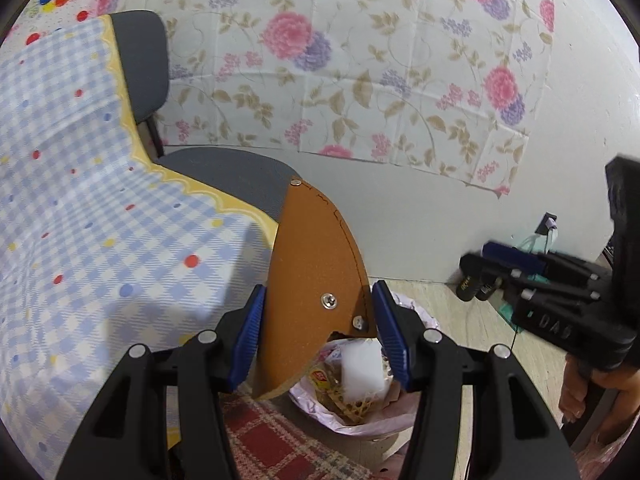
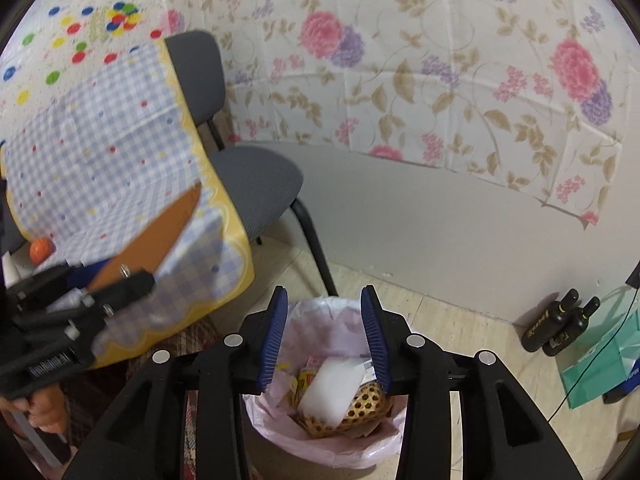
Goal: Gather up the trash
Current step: 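Carry the leather piece and foam block over the pink bin and open both tools, then bring both open tools back over the chair seat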
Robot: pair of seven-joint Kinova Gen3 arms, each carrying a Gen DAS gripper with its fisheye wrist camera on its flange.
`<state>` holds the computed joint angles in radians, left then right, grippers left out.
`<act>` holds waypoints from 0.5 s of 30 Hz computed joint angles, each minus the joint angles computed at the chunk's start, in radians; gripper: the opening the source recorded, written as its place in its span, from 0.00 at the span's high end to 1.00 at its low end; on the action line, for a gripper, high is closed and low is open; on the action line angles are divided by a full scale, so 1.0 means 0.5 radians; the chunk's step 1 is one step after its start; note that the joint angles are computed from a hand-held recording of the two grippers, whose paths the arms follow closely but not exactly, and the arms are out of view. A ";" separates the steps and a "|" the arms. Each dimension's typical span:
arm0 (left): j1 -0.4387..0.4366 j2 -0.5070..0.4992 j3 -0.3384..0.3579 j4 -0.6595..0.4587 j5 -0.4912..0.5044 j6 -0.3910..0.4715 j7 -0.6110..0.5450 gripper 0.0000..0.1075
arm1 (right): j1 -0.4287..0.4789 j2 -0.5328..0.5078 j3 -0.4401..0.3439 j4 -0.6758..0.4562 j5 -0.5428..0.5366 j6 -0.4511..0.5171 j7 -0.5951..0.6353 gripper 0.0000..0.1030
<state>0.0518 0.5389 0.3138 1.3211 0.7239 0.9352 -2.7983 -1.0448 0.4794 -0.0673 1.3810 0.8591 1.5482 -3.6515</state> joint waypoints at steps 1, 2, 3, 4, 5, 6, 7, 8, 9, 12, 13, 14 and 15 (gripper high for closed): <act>0.011 0.004 0.005 -0.002 -0.006 0.006 -0.006 0.51 | -0.008 -0.012 0.005 0.015 0.008 0.009 -0.022 0.60; 0.022 0.007 0.010 -0.005 -0.013 0.011 -0.014 0.51 | -0.018 -0.026 0.008 0.032 0.017 0.025 -0.053 0.60; 0.034 0.006 0.012 0.000 -0.019 0.005 -0.021 0.51 | -0.031 -0.040 0.008 0.049 0.027 0.048 -0.089 0.60; 0.047 0.008 0.018 0.001 -0.024 0.006 -0.029 0.51 | -0.032 -0.050 0.003 0.062 0.033 0.059 -0.111 0.60; 0.057 0.013 0.022 -0.006 -0.030 0.019 -0.033 0.51 | -0.037 -0.063 -0.003 0.078 0.041 0.074 -0.138 0.60; 0.073 0.019 0.023 -0.015 -0.038 0.026 -0.029 0.51 | -0.038 -0.071 -0.010 0.088 0.048 0.090 -0.157 0.60; 0.083 0.026 0.025 -0.024 -0.040 0.033 -0.027 0.48 | -0.038 -0.078 -0.018 0.095 0.054 0.102 -0.170 0.59; 0.096 0.038 0.024 -0.048 -0.052 0.054 -0.016 0.43 | -0.034 -0.080 -0.026 0.096 0.059 0.111 -0.175 0.59; 0.103 0.041 0.023 -0.052 -0.054 0.052 -0.009 0.31 | -0.031 -0.082 -0.033 0.098 0.062 0.118 -0.180 0.58; 0.094 0.039 0.015 -0.061 -0.040 0.027 0.006 0.26 | -0.027 -0.086 -0.050 0.099 0.078 0.126 -0.188 0.54; 0.091 0.036 0.006 -0.068 -0.043 0.017 0.025 0.23 | -0.024 -0.086 -0.055 0.095 0.081 0.124 -0.183 0.50; 0.086 0.033 0.000 -0.074 -0.045 0.010 0.041 0.21 | -0.019 -0.085 -0.059 0.091 0.086 0.115 -0.173 0.46; 0.071 0.025 -0.010 -0.078 -0.042 -0.005 0.058 0.17 | -0.010 -0.086 -0.064 0.082 0.093 0.094 -0.146 0.44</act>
